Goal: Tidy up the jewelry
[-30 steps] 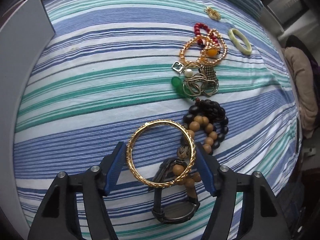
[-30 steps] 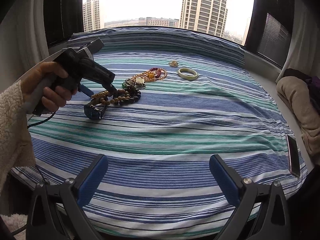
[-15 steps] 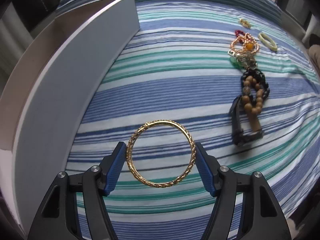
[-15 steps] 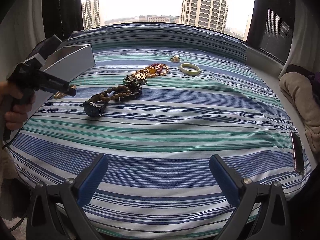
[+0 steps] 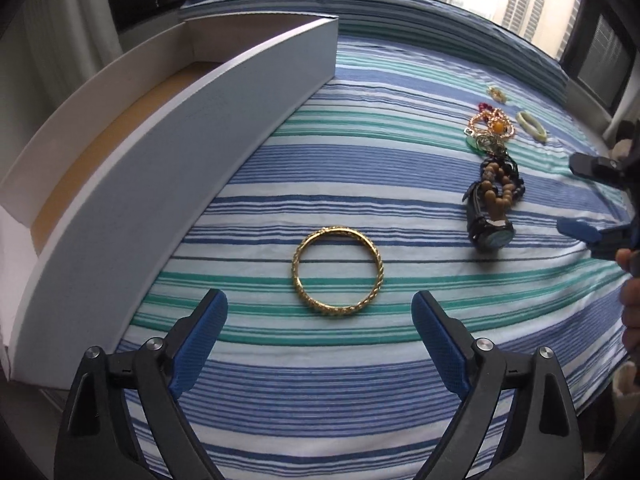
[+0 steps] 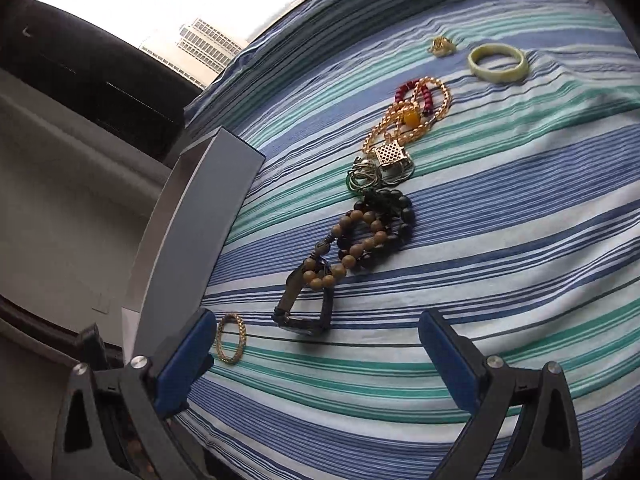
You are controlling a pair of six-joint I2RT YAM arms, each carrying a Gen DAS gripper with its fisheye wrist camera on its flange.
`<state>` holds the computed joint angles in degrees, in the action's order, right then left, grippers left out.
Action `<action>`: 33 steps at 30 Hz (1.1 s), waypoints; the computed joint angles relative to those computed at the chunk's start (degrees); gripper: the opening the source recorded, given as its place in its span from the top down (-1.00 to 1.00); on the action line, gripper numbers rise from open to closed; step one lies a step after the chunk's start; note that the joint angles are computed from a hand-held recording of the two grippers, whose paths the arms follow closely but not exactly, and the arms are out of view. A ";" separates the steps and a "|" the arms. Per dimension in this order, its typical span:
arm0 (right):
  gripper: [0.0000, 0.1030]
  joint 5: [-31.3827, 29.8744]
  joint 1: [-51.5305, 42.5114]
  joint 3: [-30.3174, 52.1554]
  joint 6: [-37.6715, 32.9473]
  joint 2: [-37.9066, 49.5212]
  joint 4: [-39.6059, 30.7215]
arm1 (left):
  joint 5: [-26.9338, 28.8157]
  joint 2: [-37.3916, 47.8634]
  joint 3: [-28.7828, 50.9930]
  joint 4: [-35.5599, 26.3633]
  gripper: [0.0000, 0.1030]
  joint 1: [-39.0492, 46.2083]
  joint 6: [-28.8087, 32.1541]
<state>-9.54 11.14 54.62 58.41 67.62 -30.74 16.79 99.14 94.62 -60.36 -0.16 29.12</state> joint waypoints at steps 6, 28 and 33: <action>-0.27 -5.50 -1.25 -2.44 8.11 9.10 13.43 | 1.13 -3.09 -4.75 0.89 -0.83 4.13 1.02; 0.71 2.01 1.31 -5.56 5.86 -8.91 -10.58 | 2.26 -6.89 -11.72 -0.68 -0.83 9.69 4.60; -0.17 26.53 19.92 -2.79 11.31 -13.76 -31.83 | 1.81 -6.29 -11.61 -1.66 -0.83 8.68 4.74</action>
<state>16.98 31.06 51.84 69.72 53.86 -62.58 18.59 92.85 83.01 -62.01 8.52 33.86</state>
